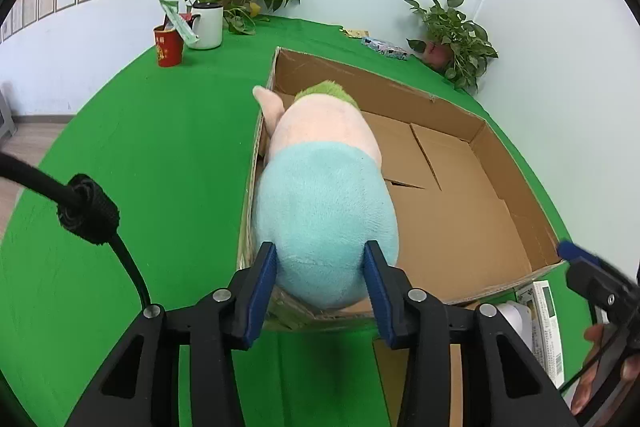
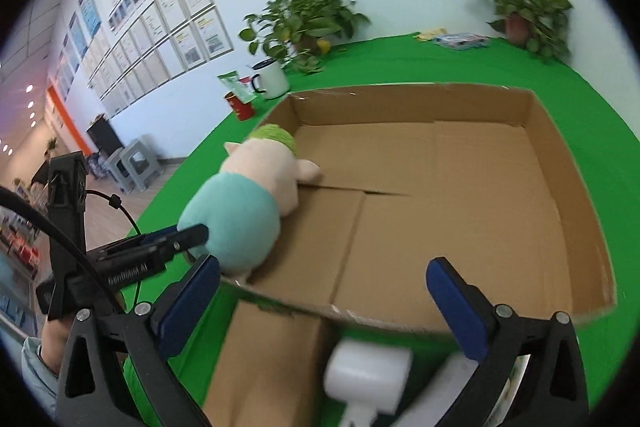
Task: Organize objects
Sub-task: 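Lower the plush toy into the box corner and open the right gripper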
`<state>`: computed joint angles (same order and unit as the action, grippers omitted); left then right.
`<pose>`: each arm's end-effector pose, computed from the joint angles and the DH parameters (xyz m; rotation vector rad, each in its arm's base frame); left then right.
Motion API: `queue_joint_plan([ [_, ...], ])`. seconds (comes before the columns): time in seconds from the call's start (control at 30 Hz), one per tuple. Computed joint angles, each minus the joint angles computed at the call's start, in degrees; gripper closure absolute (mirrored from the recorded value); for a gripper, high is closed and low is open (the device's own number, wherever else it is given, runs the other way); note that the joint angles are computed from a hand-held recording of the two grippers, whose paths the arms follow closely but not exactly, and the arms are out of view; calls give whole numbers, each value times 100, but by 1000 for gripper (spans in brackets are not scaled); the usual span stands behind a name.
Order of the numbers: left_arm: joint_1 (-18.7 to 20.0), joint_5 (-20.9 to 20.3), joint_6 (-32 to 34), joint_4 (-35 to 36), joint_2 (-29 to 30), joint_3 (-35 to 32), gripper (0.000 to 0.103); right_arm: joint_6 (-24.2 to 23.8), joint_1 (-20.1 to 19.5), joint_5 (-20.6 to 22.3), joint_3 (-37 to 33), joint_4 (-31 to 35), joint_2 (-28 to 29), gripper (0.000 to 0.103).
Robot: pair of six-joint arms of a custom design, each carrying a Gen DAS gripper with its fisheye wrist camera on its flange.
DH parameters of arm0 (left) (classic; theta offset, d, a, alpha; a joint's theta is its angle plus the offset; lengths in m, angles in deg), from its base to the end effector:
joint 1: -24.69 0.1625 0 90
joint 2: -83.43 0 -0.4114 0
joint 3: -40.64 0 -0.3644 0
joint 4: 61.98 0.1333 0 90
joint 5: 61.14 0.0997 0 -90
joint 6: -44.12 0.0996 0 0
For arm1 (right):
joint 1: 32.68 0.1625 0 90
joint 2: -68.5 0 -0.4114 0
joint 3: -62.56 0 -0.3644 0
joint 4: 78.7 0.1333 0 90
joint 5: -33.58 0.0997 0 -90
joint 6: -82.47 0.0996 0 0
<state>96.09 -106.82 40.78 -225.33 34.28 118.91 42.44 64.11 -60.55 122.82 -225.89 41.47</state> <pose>-0.0337 -0.7363 0.3148 -0.0720 2.3346 -1.0979 0.2201 -0.7822 0.0995 1.1324 -2.6715 0.5600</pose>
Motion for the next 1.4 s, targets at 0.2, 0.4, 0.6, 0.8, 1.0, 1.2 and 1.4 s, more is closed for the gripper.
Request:
queue_joint_plan([
  [0.2, -68, 242, -117, -25, 36, -17, 61, 27, -137, -147, 384, -289, -245, 0],
  [0.4, -269, 907, 324, -607, 16, 123, 54, 133, -296, -338, 141, -516, -233, 0],
  [0.6, -204, 857, 284, -422, -88, 113, 43, 504, -463, -775, -742, -547, 84, 0],
  [0.8, -85, 149, 252, -368, -227, 289, 76, 624, -577, -1265, -2213, 214, 823, 0],
  [1.0, -13, -160, -20, -117, -163, 82, 94, 423, -626, -1638, -3242, 813, 1401, 42],
  [1.2, -12, -402, -244, -65, -178, 108, 96, 70, -603, -1774, -2985, 172, 1403, 97],
  [1.4, -65, -319, -360, -132, -172, 173, 96, 91, -678, -1620, -2938, 294, 1304, 97],
])
